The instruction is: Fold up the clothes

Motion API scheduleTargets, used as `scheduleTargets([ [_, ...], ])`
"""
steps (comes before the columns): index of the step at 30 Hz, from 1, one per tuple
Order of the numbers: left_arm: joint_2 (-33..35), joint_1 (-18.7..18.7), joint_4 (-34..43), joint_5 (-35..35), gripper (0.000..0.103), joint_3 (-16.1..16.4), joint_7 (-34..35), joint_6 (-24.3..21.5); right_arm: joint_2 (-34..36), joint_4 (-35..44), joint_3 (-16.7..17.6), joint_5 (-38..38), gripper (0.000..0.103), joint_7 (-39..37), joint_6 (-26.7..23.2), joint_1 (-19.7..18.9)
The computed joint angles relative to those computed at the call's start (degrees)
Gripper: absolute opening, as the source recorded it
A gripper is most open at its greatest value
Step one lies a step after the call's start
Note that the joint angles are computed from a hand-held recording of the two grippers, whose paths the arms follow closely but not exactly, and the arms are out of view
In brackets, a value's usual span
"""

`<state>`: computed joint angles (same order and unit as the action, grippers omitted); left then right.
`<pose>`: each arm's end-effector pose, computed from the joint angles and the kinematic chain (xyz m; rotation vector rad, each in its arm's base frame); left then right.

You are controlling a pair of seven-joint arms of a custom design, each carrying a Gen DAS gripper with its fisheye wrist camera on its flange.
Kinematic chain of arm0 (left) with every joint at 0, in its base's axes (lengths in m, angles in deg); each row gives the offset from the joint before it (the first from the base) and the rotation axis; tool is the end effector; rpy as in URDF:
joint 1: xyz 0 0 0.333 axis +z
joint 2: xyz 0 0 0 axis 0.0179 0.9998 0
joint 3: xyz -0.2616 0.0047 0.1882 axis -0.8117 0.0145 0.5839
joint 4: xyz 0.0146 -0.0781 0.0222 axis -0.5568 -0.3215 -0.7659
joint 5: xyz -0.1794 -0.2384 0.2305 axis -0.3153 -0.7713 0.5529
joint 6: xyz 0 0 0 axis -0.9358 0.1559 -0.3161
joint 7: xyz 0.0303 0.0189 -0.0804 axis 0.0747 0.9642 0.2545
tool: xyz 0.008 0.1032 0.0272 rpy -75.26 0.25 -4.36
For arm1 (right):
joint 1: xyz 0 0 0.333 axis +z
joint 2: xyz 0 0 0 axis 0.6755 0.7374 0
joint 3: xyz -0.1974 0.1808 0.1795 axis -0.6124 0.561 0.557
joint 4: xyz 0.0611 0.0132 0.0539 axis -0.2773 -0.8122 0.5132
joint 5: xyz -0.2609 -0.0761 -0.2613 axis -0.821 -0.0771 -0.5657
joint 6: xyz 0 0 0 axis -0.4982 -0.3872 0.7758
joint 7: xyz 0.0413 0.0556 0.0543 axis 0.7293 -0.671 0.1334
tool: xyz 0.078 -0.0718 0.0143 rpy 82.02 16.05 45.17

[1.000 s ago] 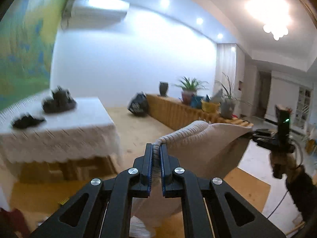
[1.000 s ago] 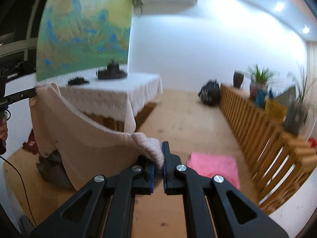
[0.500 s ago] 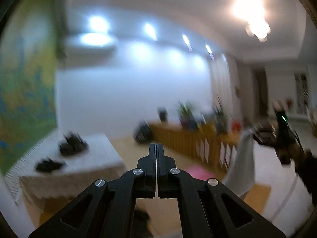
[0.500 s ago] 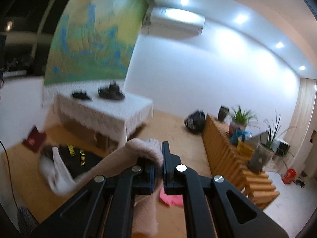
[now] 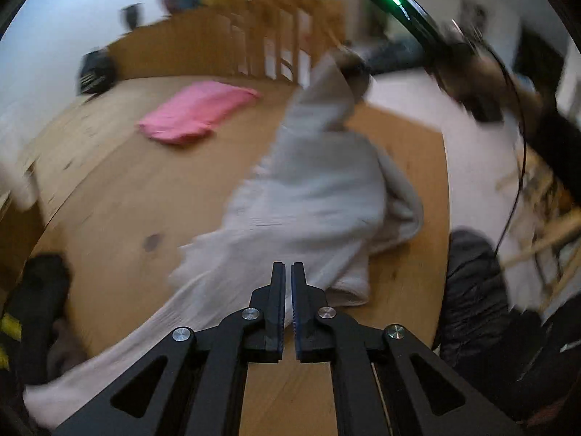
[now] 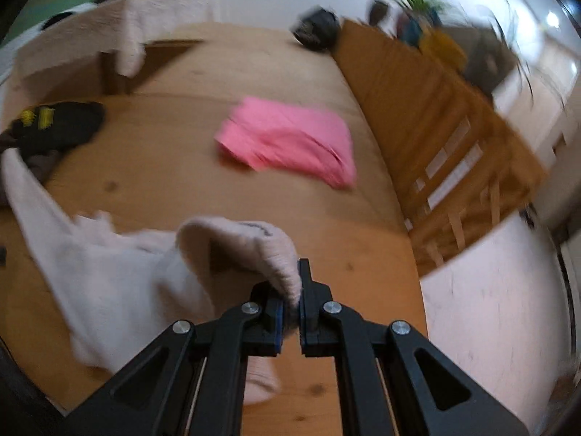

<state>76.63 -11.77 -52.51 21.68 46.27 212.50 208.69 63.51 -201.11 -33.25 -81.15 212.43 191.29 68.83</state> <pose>0.5483 -0.3619 0.3851 -0.5969 2.8054 -0.8853 0.4950 0.2973 0.4042 -1.9265 1.9747 -0.8451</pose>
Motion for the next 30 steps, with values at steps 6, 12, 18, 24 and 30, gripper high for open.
scheduleTargets([
  [6, 0.34, -5.66, -1.43, 7.87, 0.028, 0.31, -1.98, 2.27, -1.51, -8.20, -1.90, -0.30, 0.006, 2.42, 8.28, -3.58],
  [12, 1.01, -9.49, -2.70, 15.23, 0.046, 1.51, -3.75, 4.30, -0.47, -9.33, -2.09, -1.78, 0.006, 3.05, 12.45, -4.42],
  [18, 4.76, -14.85, 0.33, 25.26, 0.046, 6.38, -11.54, 5.06, -0.26, -8.99, -2.43, -3.05, 0.006, 3.80, 13.48, -3.91],
  [24, 7.32, -11.32, 3.69, 24.80, 0.043, 2.58, -12.20, 2.29, -0.82, -9.66, -2.35, -3.06, 0.006, 3.63, 13.46, -4.04],
  [30, 8.87, -8.34, 6.62, 18.29, 0.028, 0.07, -9.70, -0.96, -0.74, -9.93, -2.29, -3.20, 0.006, 3.85, 13.76, -4.23],
])
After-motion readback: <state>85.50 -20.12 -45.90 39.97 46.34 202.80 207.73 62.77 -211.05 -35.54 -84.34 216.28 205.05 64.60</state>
